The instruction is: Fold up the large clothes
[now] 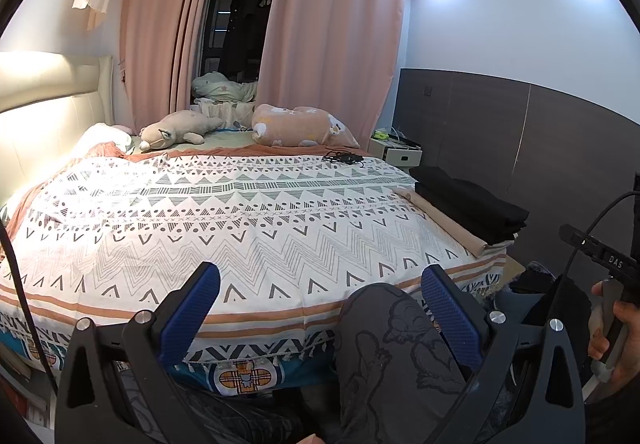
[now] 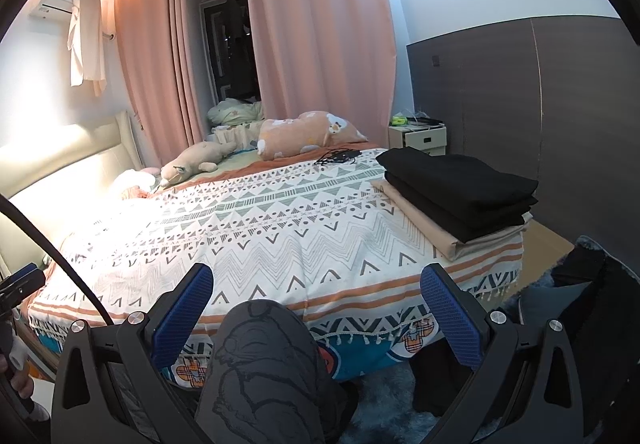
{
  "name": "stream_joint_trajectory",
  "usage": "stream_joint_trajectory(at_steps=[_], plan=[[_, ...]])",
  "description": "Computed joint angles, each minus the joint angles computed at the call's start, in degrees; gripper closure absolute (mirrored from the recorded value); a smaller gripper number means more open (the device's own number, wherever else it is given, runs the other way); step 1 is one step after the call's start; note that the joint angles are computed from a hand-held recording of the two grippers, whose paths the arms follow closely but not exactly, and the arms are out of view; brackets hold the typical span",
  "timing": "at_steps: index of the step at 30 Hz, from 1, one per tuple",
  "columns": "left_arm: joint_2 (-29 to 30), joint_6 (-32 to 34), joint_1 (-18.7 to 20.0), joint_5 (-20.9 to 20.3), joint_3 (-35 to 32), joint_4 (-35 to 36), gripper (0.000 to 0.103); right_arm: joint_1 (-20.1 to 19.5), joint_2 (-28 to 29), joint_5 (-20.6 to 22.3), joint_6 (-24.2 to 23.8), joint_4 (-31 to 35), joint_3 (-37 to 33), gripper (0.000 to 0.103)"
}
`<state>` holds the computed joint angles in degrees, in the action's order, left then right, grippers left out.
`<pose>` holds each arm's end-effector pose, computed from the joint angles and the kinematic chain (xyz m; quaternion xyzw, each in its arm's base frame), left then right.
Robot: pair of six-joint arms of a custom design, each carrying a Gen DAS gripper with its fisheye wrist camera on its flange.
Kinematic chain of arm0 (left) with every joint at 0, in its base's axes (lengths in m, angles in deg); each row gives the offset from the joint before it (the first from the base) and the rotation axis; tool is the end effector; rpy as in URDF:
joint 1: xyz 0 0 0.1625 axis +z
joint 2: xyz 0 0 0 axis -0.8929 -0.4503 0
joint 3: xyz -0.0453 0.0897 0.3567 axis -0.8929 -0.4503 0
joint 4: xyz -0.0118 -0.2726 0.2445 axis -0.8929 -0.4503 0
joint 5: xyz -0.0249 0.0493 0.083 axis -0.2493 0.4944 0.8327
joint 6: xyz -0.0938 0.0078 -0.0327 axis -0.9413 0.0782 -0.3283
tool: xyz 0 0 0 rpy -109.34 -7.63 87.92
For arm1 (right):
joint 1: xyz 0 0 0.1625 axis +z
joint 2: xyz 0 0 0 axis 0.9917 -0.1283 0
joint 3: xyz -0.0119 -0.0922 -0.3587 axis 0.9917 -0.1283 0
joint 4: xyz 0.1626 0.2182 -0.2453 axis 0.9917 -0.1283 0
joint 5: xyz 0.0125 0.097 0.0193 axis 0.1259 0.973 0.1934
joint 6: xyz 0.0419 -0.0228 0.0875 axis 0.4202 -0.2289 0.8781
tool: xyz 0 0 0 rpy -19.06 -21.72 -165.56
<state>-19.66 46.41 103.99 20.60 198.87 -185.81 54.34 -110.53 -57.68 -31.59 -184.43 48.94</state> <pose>-0.0666 -0.3601 0.3675 0.0632 0.7468 -0.5647 0.3456 0.4456 -0.3042 0.0824 0.3415 -0.7934 0.4912 0.1119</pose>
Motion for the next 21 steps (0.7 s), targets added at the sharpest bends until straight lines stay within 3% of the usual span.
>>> stream_joint_trajectory(at_steps=[21], plan=[[-0.74,-0.38,-1.05,0.82,0.71,0.57,0.000,-0.48,-0.67,0.54,-0.32,0.01,0.63,0.000]])
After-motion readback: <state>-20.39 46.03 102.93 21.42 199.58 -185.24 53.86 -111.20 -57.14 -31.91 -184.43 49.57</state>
